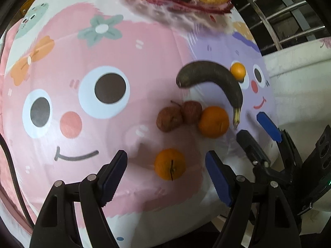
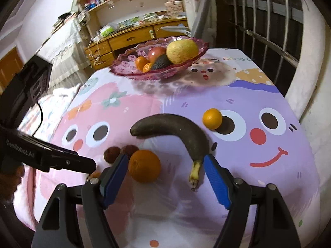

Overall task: Organize fruits
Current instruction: 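Withdraw both open tools from the bowl toward the oranges and banana, then grasp an orange with the left gripper while the right grasps another orange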

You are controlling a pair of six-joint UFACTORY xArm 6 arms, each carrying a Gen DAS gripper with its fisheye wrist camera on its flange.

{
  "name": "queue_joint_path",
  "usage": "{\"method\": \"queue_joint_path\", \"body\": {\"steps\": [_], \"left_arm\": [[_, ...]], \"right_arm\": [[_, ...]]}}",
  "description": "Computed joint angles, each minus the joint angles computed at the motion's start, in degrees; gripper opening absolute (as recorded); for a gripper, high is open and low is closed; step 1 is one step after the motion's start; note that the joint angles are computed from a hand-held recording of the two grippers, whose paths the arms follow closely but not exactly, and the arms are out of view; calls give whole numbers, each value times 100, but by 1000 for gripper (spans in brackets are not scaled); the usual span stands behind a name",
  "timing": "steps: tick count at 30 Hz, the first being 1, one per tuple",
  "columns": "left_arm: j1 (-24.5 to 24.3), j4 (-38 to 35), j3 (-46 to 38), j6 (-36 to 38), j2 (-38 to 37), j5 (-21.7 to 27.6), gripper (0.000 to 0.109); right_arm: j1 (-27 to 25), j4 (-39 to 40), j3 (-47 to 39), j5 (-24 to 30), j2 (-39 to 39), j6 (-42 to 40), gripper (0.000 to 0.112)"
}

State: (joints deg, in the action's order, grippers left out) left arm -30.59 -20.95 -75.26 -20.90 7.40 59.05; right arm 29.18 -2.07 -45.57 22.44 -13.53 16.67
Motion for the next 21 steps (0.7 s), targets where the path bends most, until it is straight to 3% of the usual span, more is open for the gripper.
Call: {"method": "queue_joint_path", "body": {"steps": [5,10,14,21], "left_arm": [[-94,-62,-100,-26,119,157,77],[-160,-26,-229,-92,246,327,77],[-180,-20,-291,-98,305,357,70],[-200,-33,-399,-167,418,433,59]], "right_arm": [[136,-252,63,-39,24,-336,76],[246,82,44,-120,138,-786,76],[290,27,-7,-110,254,-912,76],[341,264,-154,1,503,-1306,62]]}}
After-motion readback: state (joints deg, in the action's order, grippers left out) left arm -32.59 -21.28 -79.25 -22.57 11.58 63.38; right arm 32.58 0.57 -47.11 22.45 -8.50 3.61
